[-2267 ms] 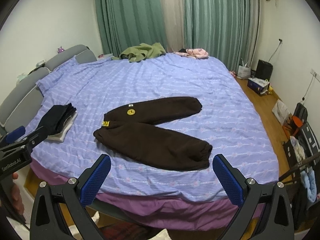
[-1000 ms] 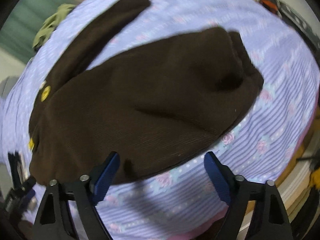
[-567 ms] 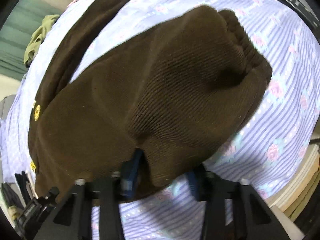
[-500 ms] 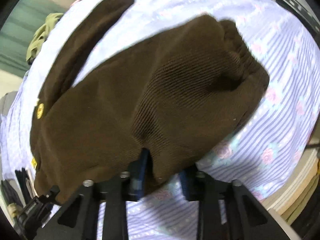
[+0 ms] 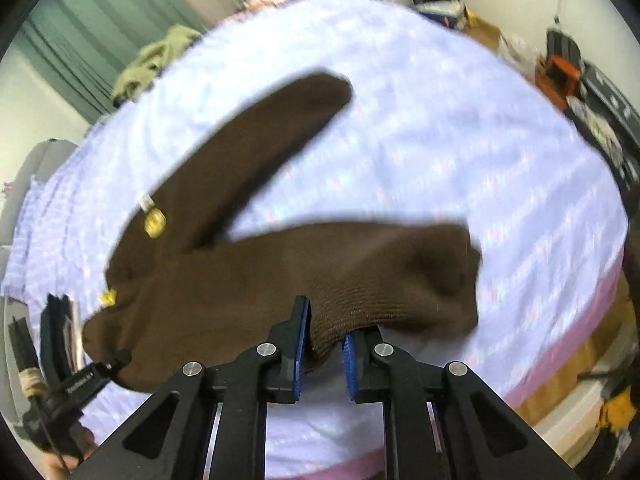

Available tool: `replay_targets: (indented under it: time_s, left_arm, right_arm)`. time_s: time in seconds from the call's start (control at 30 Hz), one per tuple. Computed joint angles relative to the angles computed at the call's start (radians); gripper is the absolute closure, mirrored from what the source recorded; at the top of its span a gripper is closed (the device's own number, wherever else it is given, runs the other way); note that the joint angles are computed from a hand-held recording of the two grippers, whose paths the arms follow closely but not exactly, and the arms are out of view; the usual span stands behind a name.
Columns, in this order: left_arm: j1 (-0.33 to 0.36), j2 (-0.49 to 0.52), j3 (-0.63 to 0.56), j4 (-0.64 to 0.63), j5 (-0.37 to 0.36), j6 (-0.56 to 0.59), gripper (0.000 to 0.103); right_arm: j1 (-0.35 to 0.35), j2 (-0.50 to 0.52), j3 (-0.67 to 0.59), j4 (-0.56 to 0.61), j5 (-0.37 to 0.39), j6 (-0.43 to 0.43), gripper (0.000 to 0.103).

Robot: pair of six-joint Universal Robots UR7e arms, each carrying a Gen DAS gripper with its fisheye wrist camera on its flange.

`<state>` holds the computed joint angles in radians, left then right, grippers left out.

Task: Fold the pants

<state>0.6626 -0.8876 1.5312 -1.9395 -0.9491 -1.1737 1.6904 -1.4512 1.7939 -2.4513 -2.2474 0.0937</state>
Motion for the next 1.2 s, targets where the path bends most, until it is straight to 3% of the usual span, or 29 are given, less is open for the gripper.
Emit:
replay_targets:
  time_s: [0.23,0.43,0.6,0.73,0.77,0.87,0.9,0.93,1.0,1.07,1.13,1.2]
  left_arm:
    - [0.047,0.124,-0.215,-0.02,0.093,0.019,0.075]
    - [0.119,0.24,-0.397,-0.045,0.162,0.097,0.075]
    - [0.177,0.32,-0.521,0.021,0.173,0.119,0.075]
    - [0.202,0.384,-0.634,0.153,0.17,0.124,0.066]
    - [0.202,0.392,-0.654,0.184,0.175,0.127,0.057]
    - [0.182,0.377,-0.635,0.167,0.203,0.16,0.018]
    - [0.169,0.366,-0.62,0.163,0.228,0.157,0.007]
    - [0.155,0.355,-0.611,0.165,0.256,0.152,0.004]
    - [0.129,0.327,-0.578,0.136,0.29,0.159,0.002]
    - [0.101,0.302,-0.536,0.053,0.312,0.247,0.0]
    - [0.085,0.3,-0.503,-0.074,0.338,0.443,0.0]
    - [0.076,0.346,-0.569,-0.101,0.3,0.652,0.0]
  right_arm:
    - [0.024,0.161,-0.206,-0.125,0.032,-0.155,0.087]
    - [-0.01,0.359,-0.443,-0.148,0.088,-0.222,0.087]
    - [-0.034,0.526,-0.635,-0.093,0.087,-0.268,0.087]
    - [-0.039,0.617,-0.744,-0.053,0.06,-0.316,0.087]
    - [-0.039,0.629,-0.757,-0.054,0.051,-0.327,0.087]
    - [-0.042,0.637,-0.777,-0.021,0.061,-0.319,0.075]
    - [-0.045,0.622,-0.764,-0.021,0.088,-0.314,0.059]
    - [-0.046,0.613,-0.755,-0.024,0.101,-0.31,0.045]
    - [-0.043,0.578,-0.713,-0.06,0.121,-0.312,0.04]
    - [-0.031,0.526,-0.65,-0.097,0.128,-0.321,0.038]
    - [-0.025,0.465,-0.573,-0.151,0.152,-0.34,0.028]
    - [-0.024,0.404,-0.487,-0.249,0.151,-0.39,0.022]
